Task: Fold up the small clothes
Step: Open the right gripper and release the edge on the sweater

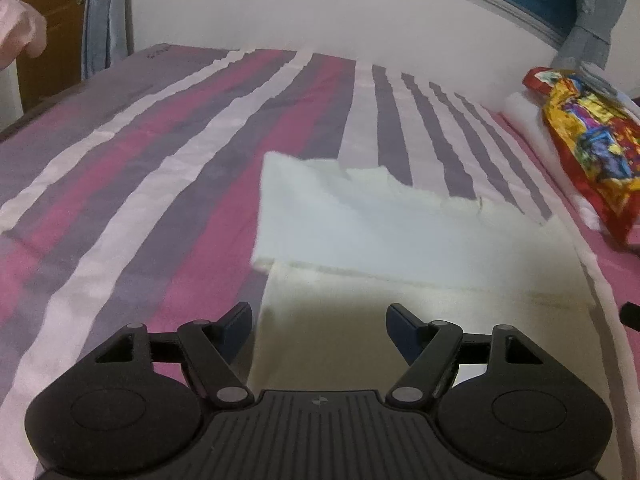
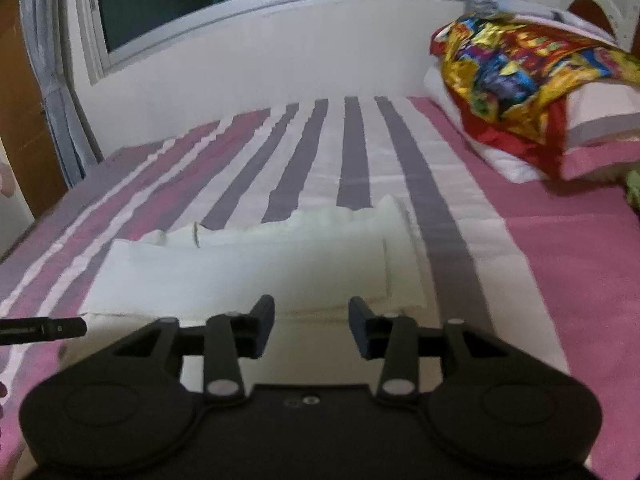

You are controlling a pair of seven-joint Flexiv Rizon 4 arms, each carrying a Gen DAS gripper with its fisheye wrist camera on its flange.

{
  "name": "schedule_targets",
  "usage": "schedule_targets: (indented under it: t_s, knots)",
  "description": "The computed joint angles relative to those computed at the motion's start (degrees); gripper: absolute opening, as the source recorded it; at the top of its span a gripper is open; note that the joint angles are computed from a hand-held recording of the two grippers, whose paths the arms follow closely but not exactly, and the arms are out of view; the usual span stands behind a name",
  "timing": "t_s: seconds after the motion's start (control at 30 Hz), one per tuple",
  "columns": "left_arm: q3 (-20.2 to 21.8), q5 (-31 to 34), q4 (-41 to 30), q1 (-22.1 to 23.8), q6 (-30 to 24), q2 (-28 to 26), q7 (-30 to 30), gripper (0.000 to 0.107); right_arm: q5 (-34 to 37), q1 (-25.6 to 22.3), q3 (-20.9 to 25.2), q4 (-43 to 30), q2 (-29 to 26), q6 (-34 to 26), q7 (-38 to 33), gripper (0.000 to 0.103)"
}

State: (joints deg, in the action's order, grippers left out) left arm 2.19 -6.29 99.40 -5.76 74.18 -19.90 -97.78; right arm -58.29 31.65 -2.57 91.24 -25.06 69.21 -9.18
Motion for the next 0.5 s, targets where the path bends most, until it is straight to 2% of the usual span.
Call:
schedule_targets:
  t_s: [0.1, 0.23, 0.37, 0.5]
  knots:
    - [-0.81, -1.59, 6.69, 1.21, 0.65, 5.26, 2.34, 0.074, -1.74, -0.03, 1.33, 6.12, 5.36, -0.36, 1.91, 0.047]
    - [-0.76, -4.24, 16.48, 1.99, 0.48, 13.39, 4.78, 0.074, -2.16, -1.76, 5.91, 14.49, 12.7, -2.53, 3.88, 0.047]
    - [0.23, -6.57, 26.21, 1.91, -0.22, 21.93, 6.04, 0.074, -0.49, -3.6, 11.24, 22.48, 19.72, -5.98, 5.66, 0.049]
    - [1.19, -6.26, 32.99, 2.06, -2.56, 28.74, 5.35, 0.074, 5.07, -4.76, 16.13, 29.13, 25.51, -9.17, 6.73, 0.049]
